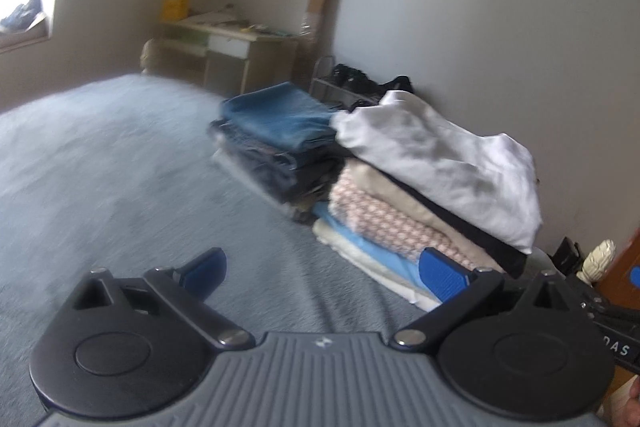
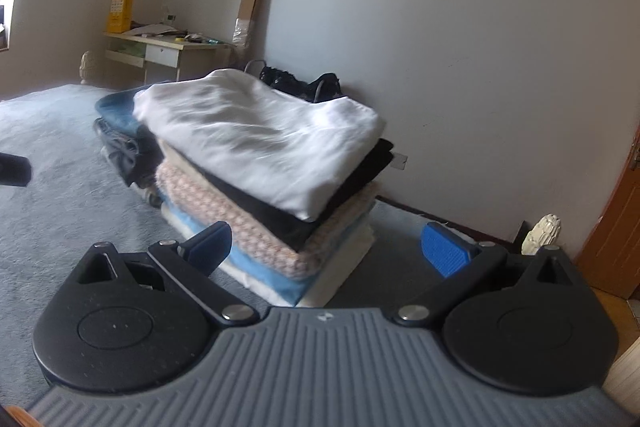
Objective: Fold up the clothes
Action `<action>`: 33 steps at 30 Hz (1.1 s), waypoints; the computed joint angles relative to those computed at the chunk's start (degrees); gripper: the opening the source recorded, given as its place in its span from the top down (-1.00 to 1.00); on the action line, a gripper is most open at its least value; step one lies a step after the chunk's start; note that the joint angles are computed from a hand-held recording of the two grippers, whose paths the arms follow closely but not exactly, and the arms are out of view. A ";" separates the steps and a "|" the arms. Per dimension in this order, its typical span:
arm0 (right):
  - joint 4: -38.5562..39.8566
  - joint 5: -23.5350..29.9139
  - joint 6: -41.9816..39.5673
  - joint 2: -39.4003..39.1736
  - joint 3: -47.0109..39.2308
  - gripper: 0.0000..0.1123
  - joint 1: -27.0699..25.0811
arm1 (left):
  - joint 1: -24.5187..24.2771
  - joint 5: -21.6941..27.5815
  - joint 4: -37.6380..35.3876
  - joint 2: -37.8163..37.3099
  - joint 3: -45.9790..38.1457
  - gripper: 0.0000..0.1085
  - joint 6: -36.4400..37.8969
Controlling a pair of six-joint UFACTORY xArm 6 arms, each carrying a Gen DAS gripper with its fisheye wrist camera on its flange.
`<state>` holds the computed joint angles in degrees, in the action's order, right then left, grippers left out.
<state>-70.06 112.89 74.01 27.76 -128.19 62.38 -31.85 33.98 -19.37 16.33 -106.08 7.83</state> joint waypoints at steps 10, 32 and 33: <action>5.55 -4.71 8.46 -6.16 8.59 -0.81 -0.76 | -1.38 4.41 0.73 0.82 -2.20 -0.90 -1.70; 1.54 -0.26 0.78 6.27 -12.34 -0.81 1.97 | -1.45 -0.68 13.41 -9.27 9.84 -0.90 -10.00; 1.55 -0.01 0.95 6.29 -12.57 -0.81 2.11 | -1.57 -0.93 13.31 -9.58 10.12 -0.90 -9.85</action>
